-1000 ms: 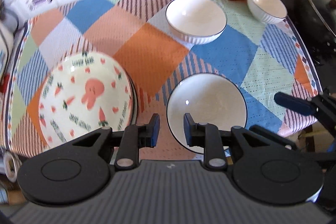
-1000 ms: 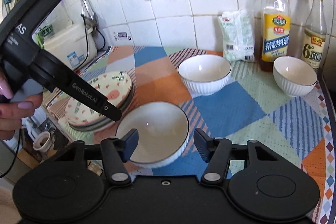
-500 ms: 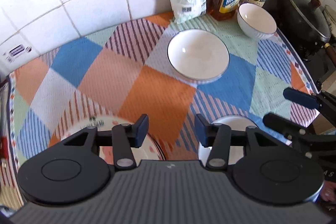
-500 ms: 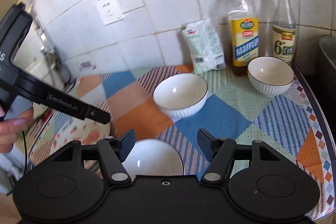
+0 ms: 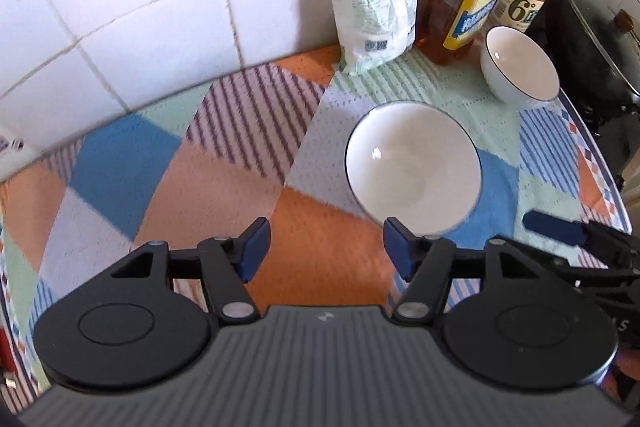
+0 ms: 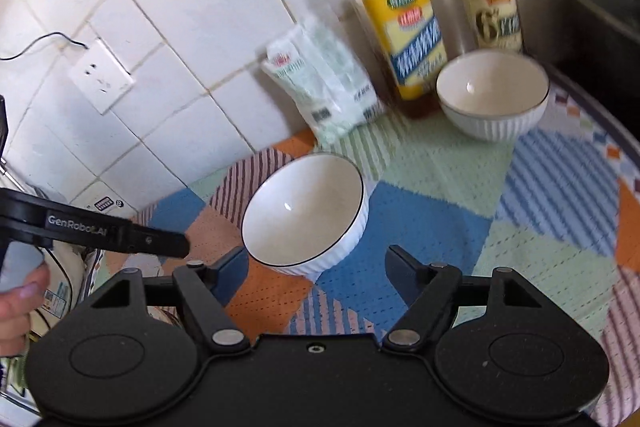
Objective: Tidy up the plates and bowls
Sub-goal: 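Move the left gripper to the second white bowl and grasp its rim, then carry the second bowl with the left gripper and lower it into the first bowl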
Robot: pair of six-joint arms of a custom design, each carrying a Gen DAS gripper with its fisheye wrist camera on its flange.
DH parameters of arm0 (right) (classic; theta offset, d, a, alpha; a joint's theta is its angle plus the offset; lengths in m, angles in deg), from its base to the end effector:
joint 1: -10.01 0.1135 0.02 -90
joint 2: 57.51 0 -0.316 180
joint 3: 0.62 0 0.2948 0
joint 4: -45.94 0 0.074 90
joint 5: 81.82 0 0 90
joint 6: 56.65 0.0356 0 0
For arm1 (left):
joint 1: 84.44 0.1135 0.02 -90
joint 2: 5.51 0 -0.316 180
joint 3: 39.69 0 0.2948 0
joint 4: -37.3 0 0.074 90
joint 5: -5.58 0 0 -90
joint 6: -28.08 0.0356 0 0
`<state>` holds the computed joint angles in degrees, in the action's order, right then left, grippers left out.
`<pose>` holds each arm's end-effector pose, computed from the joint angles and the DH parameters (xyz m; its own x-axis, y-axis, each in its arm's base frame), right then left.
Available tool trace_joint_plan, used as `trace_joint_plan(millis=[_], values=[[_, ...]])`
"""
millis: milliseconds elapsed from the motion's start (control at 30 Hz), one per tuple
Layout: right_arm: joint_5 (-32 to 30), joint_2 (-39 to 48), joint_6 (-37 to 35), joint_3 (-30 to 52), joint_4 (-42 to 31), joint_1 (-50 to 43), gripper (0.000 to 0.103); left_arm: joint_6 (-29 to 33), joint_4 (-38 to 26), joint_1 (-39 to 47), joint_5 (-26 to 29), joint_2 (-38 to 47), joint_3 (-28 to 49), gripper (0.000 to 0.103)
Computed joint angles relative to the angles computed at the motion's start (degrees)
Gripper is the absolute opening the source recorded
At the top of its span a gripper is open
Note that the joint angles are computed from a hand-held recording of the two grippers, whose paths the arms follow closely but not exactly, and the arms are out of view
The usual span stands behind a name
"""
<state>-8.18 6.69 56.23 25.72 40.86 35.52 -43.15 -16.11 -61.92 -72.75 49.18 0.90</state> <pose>0.1711 0.0928 0.1434 -0.7995 0.0319 -0.5999 -0.3131 0.8301 0.4614 0.1551 0.0565 0.1990 -0.9058 -0.0344 -0.4223 -0.0128 0.9985 -0.0539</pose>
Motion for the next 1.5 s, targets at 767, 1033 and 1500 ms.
trace_joint_plan(millis=[767,1033,1500], values=[[-4.93,24.33,15.67,10.09,5.73,-6.84,0.024,0.13,18.5,-6.04,-0.08,19.8,-0.73,0.028],[0.52,23.86,13.65,12.45,0.98,-2.48,0.017,-1.28,15.56,-9.51,-0.7,17.3,-0.71,0.011],[2.32,-8.55,9.75,2.0,-15.37,-0.82,0.018,-0.66,-9.41,-14.85,-3.13,-6.25,1.42,0.012]])
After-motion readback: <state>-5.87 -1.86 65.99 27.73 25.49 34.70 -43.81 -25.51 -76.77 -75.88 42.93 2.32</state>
